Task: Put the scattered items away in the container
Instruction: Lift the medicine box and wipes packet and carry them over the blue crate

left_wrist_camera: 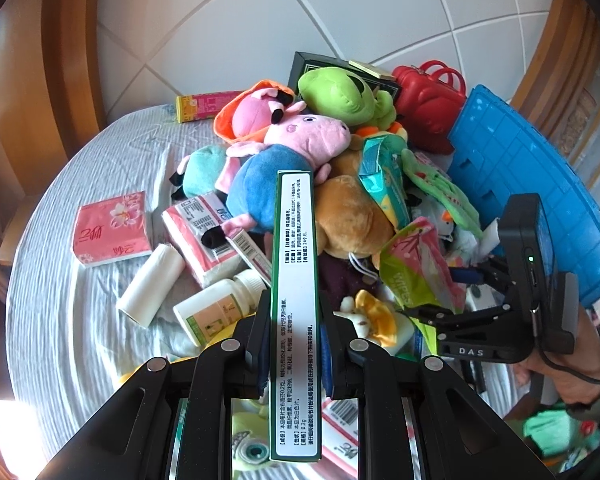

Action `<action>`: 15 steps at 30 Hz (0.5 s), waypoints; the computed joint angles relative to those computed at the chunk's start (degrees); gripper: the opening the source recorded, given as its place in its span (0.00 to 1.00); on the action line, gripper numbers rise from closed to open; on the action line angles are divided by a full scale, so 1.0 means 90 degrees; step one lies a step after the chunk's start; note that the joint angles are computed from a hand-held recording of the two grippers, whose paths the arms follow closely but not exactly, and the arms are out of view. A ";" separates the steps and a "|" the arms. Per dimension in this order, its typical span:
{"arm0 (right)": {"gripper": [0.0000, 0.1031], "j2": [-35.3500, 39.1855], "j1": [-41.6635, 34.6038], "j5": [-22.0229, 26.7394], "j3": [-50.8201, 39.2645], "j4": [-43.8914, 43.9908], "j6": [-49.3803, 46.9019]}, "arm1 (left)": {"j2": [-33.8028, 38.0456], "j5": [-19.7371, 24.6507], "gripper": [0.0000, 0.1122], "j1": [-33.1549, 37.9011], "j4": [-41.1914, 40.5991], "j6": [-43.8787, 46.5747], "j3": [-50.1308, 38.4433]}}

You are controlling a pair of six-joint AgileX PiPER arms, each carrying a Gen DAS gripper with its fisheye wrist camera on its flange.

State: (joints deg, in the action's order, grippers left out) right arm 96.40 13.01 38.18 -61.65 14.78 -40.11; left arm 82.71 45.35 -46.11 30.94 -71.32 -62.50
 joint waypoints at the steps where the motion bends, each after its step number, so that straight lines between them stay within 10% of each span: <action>1: 0.64 -0.0088 -0.0056 0.0147 -0.0074 0.0051 -0.0062 | -0.0020 0.0071 0.17 -0.0036 0.0014 0.0003 -0.0044; 15: 0.64 -0.1102 -0.0647 0.1473 -0.0947 0.0665 -0.0530 | 0.0107 0.1931 0.17 -0.0606 0.0461 0.0019 -0.1467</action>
